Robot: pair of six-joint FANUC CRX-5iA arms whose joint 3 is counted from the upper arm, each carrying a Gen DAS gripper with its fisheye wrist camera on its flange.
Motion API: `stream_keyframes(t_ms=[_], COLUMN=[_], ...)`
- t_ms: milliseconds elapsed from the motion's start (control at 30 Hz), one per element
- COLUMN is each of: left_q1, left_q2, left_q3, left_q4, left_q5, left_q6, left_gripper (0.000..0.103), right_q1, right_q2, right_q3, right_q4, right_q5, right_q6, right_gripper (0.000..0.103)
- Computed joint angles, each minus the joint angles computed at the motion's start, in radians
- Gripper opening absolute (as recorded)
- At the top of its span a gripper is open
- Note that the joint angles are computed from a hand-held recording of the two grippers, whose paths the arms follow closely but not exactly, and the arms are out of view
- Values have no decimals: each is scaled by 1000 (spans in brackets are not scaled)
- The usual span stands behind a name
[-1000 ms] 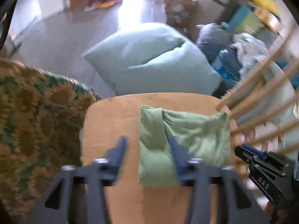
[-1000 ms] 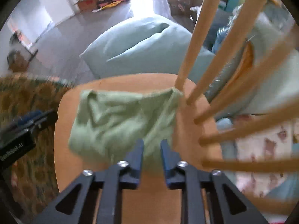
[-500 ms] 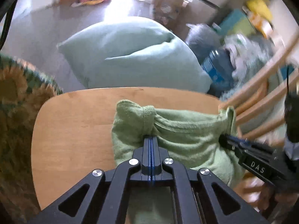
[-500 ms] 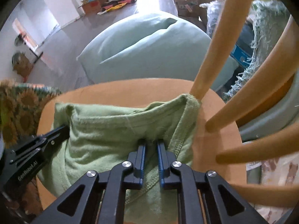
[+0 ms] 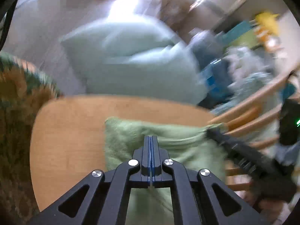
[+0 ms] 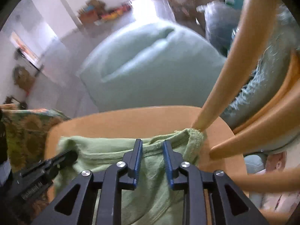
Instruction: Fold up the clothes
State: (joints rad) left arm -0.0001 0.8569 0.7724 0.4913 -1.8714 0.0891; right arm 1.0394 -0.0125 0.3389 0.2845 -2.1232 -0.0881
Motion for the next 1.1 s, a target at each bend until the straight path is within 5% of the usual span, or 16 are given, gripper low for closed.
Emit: stream_keyframes(t_ms=[100,267,500,600,767,833,900,967,1100], left_q1=[54,84,74,80,115,128,144,158,168], left_q2=[-72,-137,-118,-176,-190,-193,-204,-221,-223], left_q3=[-110,-259,-232,-277,-258,-243,-247,-272,-261], left_q4=[19,-44,-44,-53,9,12,23,42,22], left_q5=[54,188,186,213,128,105,104,132,144], left_q6=[-150,-325,-210,-269,-339,-341,-331,-312,-245], left_gripper=[3,3,3,3,4,19,66,77,78], right_q1=[129,218,220,234,292,306,313,289,299], right_q2=[51,87,28,77,195,220,229,224,248], right_q3=[76,117,73,160,313,350,369,351,402], right_q4=[65,-97,-103,-66,98,115,118,143,155], right_q5=[-62,-160,-116,-188,-330,-339,-331,-298,-330], right_q6=[-48,-183,-196,-159,-72,-58,-56,-18,-33], right_gripper=[28,29,30,33,48,51,57,65,83])
